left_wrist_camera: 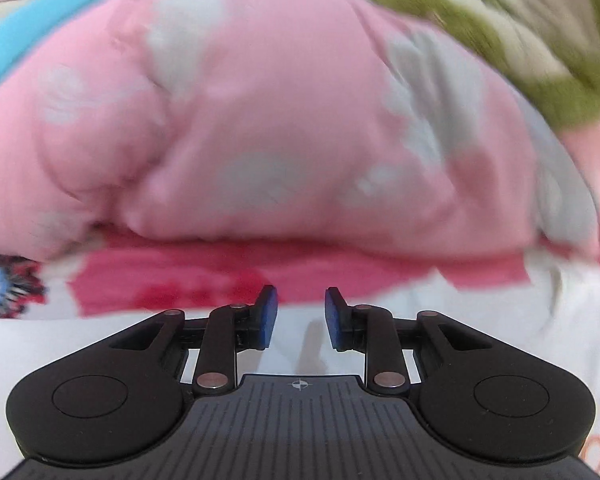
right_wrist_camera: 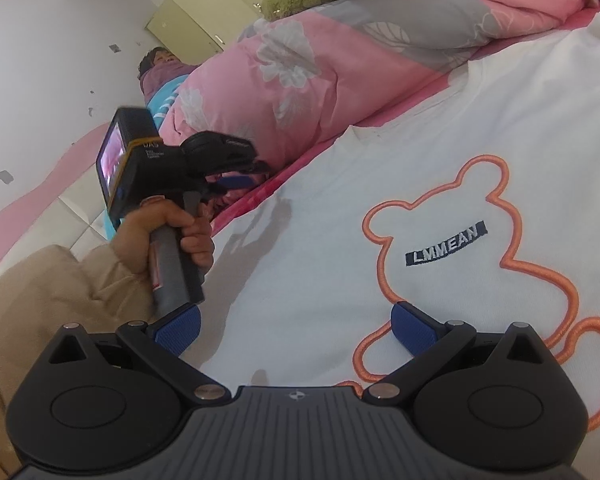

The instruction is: Fold clothes

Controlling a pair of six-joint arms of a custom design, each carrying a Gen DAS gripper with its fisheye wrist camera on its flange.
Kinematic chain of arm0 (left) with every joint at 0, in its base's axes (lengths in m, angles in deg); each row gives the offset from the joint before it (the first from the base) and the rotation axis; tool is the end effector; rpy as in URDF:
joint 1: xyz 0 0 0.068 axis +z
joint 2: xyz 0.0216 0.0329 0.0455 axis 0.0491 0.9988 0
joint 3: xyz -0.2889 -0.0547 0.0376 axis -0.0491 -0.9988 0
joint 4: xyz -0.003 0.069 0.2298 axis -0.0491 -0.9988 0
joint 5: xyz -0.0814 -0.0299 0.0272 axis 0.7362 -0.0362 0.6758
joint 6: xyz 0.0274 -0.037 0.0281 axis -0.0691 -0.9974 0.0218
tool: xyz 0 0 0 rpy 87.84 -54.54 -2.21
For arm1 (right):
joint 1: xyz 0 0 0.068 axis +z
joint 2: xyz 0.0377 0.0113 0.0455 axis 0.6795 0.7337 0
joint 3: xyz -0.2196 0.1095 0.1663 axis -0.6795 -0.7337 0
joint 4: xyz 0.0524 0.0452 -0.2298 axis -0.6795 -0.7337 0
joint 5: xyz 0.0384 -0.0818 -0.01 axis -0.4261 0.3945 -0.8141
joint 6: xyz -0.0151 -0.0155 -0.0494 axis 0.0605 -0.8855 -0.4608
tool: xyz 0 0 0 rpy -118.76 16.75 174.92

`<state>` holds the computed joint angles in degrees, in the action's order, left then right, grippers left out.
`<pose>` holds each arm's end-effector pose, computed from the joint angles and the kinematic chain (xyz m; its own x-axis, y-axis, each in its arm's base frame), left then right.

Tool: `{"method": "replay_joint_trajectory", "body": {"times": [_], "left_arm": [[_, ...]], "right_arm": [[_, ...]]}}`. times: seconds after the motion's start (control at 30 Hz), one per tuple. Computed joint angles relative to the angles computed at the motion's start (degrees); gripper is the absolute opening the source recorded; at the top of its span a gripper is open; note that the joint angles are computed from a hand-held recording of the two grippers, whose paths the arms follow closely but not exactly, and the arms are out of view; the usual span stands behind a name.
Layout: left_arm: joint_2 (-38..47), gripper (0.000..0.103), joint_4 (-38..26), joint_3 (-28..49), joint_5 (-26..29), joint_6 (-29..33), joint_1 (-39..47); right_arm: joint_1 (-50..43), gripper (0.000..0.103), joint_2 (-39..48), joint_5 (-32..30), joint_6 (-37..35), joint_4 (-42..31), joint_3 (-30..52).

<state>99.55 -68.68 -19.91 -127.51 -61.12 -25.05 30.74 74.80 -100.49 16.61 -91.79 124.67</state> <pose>0.3332 -0.1507 0.1978 -0.5130 -0.3911 -0.7641 -0.5210 0.8493 -0.0850 0.3185 -0.0358 0.1542 -0.7695 -0.0745 -0.6343 -0.5726 0.5203 0.6335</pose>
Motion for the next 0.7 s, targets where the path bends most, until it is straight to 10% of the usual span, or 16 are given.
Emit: {"method": "replay_joint_trajectory", "body": {"times": [0.23,0.7], "left_arm": [[7.5,0.027,-1.0,5.9,-2.4,-4.3,3.6],[-12.1,0.027,6.3,-5.7,-9.6,-10.4,-5.9]], "right_arm": [[-0.3,0.103,0.7,-0.5,-0.9,-1.6,0.9],[-5.4,0.102,2.6,-8.3,3.9,-4.3,3.6]]}}
